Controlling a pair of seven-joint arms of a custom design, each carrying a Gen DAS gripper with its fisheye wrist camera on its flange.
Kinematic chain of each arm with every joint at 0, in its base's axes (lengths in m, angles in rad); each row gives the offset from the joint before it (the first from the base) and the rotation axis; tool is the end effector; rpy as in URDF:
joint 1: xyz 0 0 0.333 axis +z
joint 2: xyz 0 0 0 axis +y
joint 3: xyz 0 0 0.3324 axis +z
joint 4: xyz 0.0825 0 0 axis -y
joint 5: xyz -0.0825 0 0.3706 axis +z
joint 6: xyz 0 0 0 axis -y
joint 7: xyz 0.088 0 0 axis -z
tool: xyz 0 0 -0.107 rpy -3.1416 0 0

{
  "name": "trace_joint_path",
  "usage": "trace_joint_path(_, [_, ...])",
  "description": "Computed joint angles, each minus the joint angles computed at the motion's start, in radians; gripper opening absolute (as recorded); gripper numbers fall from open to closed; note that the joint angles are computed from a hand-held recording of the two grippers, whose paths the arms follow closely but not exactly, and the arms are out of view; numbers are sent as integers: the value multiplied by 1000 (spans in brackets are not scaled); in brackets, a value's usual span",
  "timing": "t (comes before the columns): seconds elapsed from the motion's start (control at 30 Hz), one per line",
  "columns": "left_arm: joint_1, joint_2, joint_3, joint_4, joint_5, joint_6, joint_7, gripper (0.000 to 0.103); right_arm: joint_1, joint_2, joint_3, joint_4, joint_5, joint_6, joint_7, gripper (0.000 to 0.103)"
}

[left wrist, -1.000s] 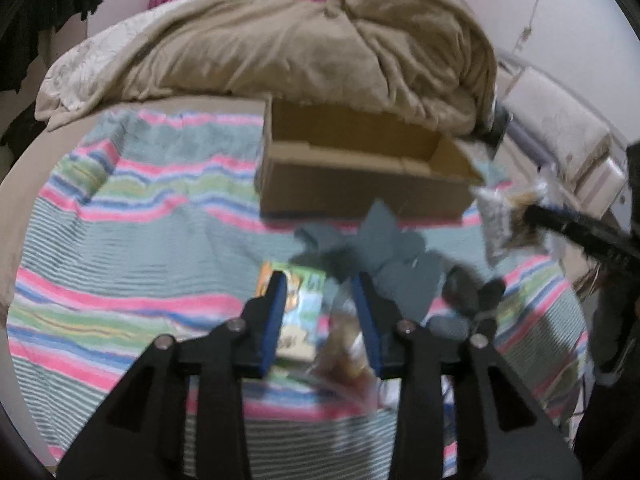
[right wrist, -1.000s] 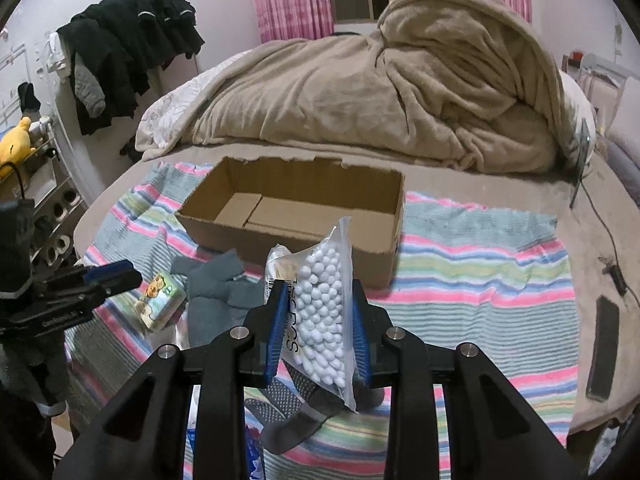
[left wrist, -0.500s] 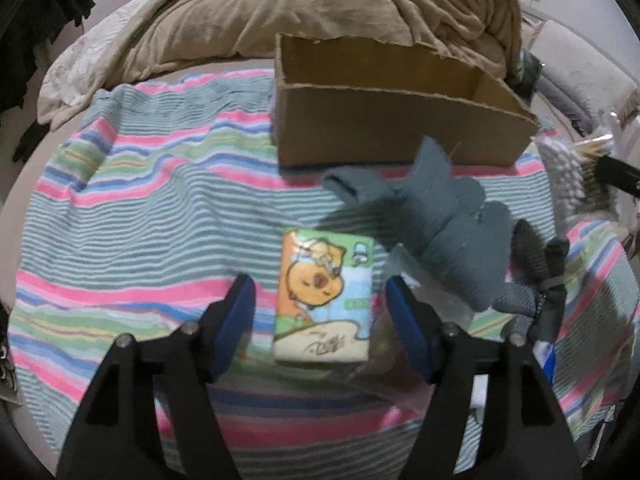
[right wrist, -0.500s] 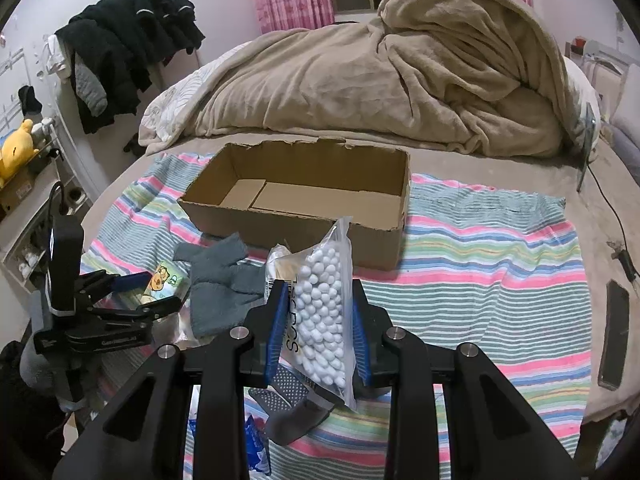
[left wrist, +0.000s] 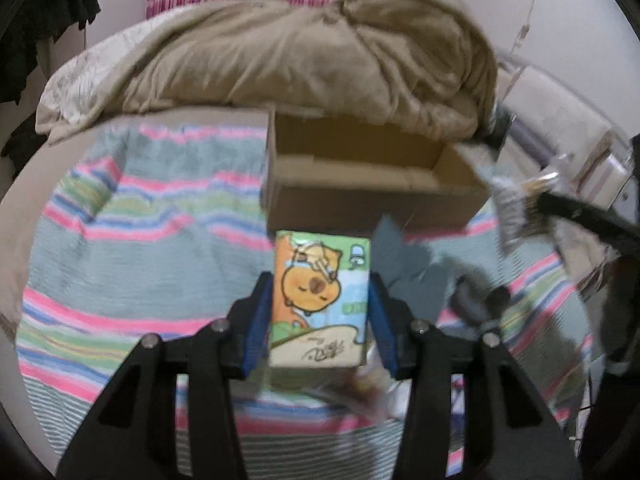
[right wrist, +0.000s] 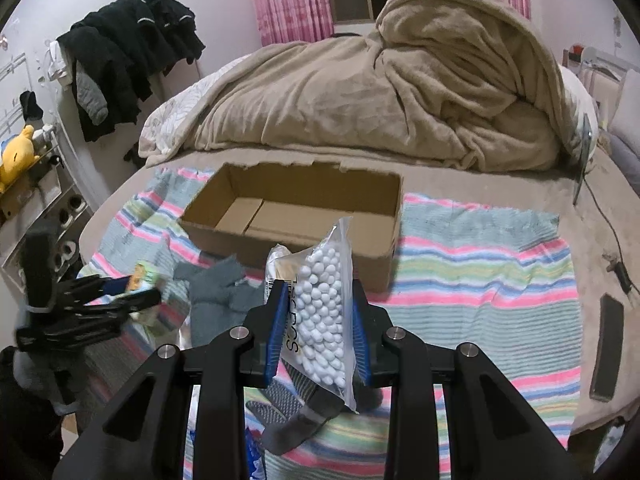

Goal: Organize objects
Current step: 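Carry the cartoon card and cotton swab bag into the cardboard box and release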

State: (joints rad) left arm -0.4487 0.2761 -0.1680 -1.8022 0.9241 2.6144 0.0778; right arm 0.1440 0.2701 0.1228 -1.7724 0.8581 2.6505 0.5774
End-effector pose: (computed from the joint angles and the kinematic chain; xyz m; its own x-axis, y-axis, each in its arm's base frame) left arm 0.5338 -0.3874 0.4707 0.1243 -0.9736 0.1915 -0.6908 -0.2235 -0.6877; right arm 0.6485 0.1476 0.4910 0.6074 -0.7808 -0.1462 -0.5950 -0.3252 -0.7350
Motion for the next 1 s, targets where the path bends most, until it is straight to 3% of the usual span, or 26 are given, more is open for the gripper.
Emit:
trace_joint_path(0.17, [1, -2, 5, 51, 32, -12, 21, 47, 1, 18, 6, 49, -1, 2, 0, 32])
trace_joint_path(0.57, [3, 148, 53, 263, -26, 91, 145, 47, 14, 128, 20, 213, -63, 2, 81, 32])
trace_joint_path(0.87, [25, 347, 52, 488, -253, 152, 376, 48, 22, 267, 30, 372, -169, -44, 199, 32])
trace_joint_path(1.0, [29, 444, 34, 600, -372, 106, 496, 48, 26, 327, 26, 434, -227, -86, 259, 32])
